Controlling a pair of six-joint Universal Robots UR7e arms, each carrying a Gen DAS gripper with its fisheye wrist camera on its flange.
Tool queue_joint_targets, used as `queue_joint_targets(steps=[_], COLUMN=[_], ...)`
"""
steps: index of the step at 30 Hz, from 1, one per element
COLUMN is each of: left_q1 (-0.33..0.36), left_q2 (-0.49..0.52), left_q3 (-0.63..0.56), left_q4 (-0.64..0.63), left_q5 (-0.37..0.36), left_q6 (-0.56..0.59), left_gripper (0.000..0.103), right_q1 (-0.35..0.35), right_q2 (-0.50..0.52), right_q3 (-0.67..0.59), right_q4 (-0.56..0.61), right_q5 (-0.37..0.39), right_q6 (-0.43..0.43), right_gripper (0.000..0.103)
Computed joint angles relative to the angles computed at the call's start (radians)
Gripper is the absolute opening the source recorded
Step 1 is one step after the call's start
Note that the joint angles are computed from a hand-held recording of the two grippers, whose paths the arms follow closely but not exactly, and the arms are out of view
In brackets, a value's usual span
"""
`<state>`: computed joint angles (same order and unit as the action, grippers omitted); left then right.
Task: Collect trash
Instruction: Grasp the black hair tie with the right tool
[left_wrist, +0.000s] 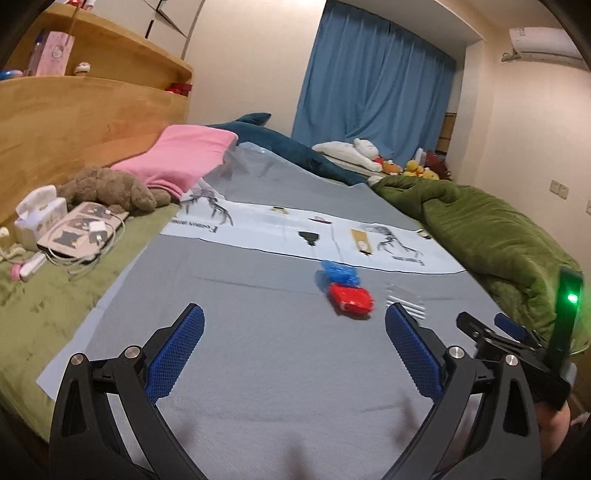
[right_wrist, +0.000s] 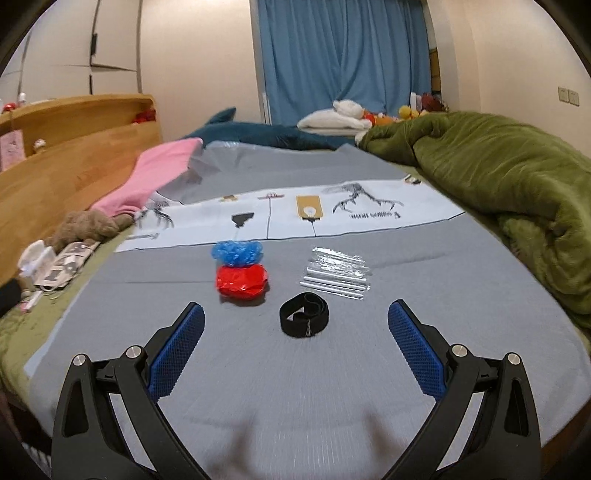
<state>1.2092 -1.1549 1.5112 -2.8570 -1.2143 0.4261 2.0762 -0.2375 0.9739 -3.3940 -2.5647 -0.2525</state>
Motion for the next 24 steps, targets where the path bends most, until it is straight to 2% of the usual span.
queue_joint_targets(steps=[9, 14, 16, 18, 22, 24], left_q1=[0.015, 0.020, 0.024, 0.023, 0.021, 0.018], left_q2=[0.057, 0.077, 0.080, 0.081, 0.082, 0.082], left_q3=[-0.074, -0.105, -0.115, -0.117, -0.113, -0.108], left_q4=[0.017, 0.043, 0.058, 0.065, 0.062, 0.060], left_q5=[0.051, 0.064, 0.061, 0.061, 0.065, 0.067], left_q6=[0.002, -0.024, -0.038, -0.045, -0.039, -0.034], left_gripper=[0.095, 0.095, 0.095, 0.095, 0.095, 0.095], right_q1=[-0.088, -0.114, -0.125, -0.134, -0.146, -0.150], right_q2=[0.123, 0.161, 0.151, 0.134, 0.106, 0.099], right_q3=[-0.252, -0.328, -0.319, -0.298, -0.255, -0.244], right_q4=[0.225, 0.341, 0.402, 0.439, 0.480, 0.495], right_q5=[0.029, 0.027, 0.029, 0.042, 0.063, 0.064], right_q6=[0.079, 0.140, 0.203, 0.251, 0.325, 0.353], right_gripper=[0.098, 0.098, 0.095, 0.084, 0.072, 0.063])
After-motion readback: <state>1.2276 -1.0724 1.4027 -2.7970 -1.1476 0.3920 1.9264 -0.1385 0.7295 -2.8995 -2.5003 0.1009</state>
